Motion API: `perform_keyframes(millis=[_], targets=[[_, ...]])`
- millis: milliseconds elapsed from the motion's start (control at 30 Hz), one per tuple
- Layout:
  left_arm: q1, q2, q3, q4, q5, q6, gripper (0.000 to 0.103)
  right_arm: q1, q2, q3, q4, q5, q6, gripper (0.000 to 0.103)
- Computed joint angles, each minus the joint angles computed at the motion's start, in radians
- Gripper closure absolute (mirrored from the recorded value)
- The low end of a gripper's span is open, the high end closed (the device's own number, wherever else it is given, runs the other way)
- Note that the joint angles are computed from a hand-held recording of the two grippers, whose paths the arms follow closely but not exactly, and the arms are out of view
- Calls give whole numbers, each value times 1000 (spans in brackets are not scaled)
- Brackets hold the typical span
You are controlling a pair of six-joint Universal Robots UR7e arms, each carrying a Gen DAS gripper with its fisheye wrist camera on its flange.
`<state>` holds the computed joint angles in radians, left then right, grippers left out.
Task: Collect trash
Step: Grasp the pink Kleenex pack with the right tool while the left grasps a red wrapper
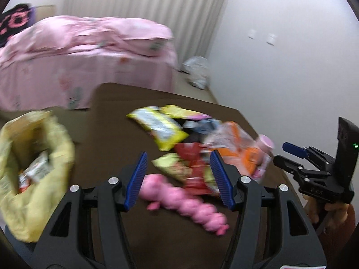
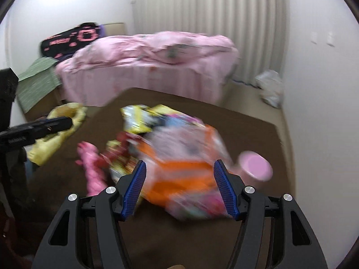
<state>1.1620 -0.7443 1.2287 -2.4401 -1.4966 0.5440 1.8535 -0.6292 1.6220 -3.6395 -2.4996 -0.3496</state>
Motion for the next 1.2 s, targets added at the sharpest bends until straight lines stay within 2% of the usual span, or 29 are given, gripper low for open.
perform_keyframes(millis=[133,233,367,467,567,667,700,733,767,800,867,933,1033,1133,1200], targets=[[-31,33,-5,44,-36,53,48,-23,-50,120,-87,-22,63,44],[-53,62,-2,21,15,52,48,-36,-67,180,-132,-13,95,44],[-57,106,-55,78,7,25,48,-52,-72,210,-157,18,110,44],[-73,131,-71,70,32,58,48,-87,-93,228,-139,73,189,44],[-79,147,-81,65,38,50,48,-144,-125,238,-98,193,327,44],[-73,151,-89,79,34,19,48,-183,-131,211,-23,258,396,45],[-70,150,-90,85,37,14,48,-190,-134,209,8,271,414,48],[-66,146,-85,89,46,14,48,-199,-137,205,53,301,435,58],[-64,145,-84,91,53,16,48,-201,-137,203,83,326,428,69],[-62,143,-81,92,57,19,48,-196,-132,202,95,326,410,74],[-55,133,-73,95,57,10,48,-172,-105,185,101,286,353,86],[-48,121,-64,100,46,-5,48,-164,-100,197,106,302,345,89],[-41,90,-20,50,54,0,48,-156,-107,225,86,307,350,89],[-35,91,-25,22,98,-18,48,-133,-105,249,-12,289,323,88],[-31,116,-73,65,110,-59,48,-123,-99,253,-79,256,314,69]])
